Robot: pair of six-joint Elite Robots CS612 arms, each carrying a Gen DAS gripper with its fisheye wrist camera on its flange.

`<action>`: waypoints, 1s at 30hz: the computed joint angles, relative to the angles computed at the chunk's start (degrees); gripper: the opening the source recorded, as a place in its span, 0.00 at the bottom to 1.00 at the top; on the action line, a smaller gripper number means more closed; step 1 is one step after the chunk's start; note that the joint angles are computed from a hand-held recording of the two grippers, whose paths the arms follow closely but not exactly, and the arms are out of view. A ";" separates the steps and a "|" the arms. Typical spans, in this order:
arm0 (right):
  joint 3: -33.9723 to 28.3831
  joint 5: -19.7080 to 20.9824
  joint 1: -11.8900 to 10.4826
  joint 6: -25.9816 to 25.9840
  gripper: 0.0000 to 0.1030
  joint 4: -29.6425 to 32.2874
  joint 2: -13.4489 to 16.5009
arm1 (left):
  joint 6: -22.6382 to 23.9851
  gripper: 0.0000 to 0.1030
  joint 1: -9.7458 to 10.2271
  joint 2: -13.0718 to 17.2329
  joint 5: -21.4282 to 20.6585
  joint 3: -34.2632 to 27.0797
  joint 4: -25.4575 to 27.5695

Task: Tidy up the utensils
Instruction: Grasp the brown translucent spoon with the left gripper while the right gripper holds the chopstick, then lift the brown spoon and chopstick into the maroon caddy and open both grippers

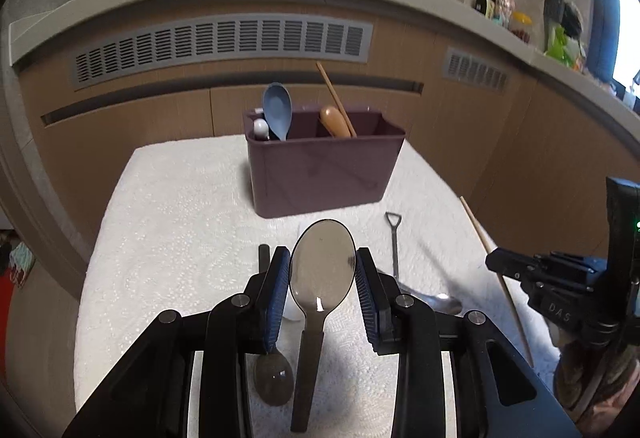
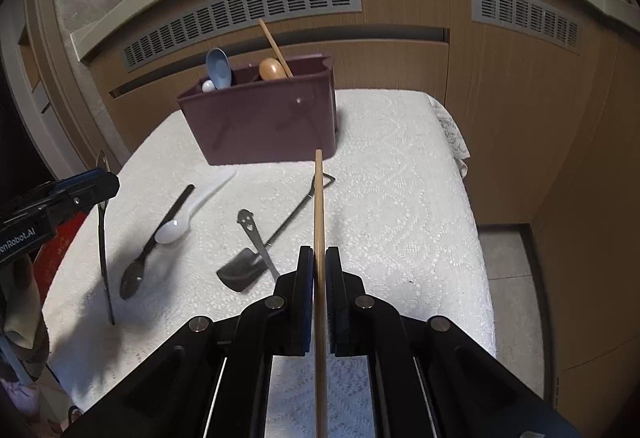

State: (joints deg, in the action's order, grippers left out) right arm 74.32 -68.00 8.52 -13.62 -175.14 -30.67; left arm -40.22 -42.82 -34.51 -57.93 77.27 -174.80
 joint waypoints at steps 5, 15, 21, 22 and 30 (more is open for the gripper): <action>1.52 1.14 -0.12 0.36 0.05 -3.48 -1.17 | 1.37 0.33 -0.71 -1.12 2.18 1.69 -4.07; 0.66 2.54 0.20 1.58 0.05 -11.80 -1.86 | 4.89 0.33 -0.76 -2.04 4.49 1.16 -8.92; -8.10 4.04 1.01 5.58 0.05 -21.03 0.34 | 11.68 0.33 1.12 -1.40 4.87 -3.94 -13.36; -10.04 3.93 1.22 6.51 0.05 -22.20 1.13 | 12.98 0.33 1.45 -0.98 5.21 -5.15 -14.34; -30.29 3.64 2.76 12.40 0.05 -19.27 9.97 | 16.29 0.33 4.77 2.66 4.31 -13.99 -14.49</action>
State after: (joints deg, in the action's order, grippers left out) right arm 44.03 -64.36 11.28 -1.22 -194.40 -20.70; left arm -23.92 -38.04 -31.85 -53.63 63.28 -189.30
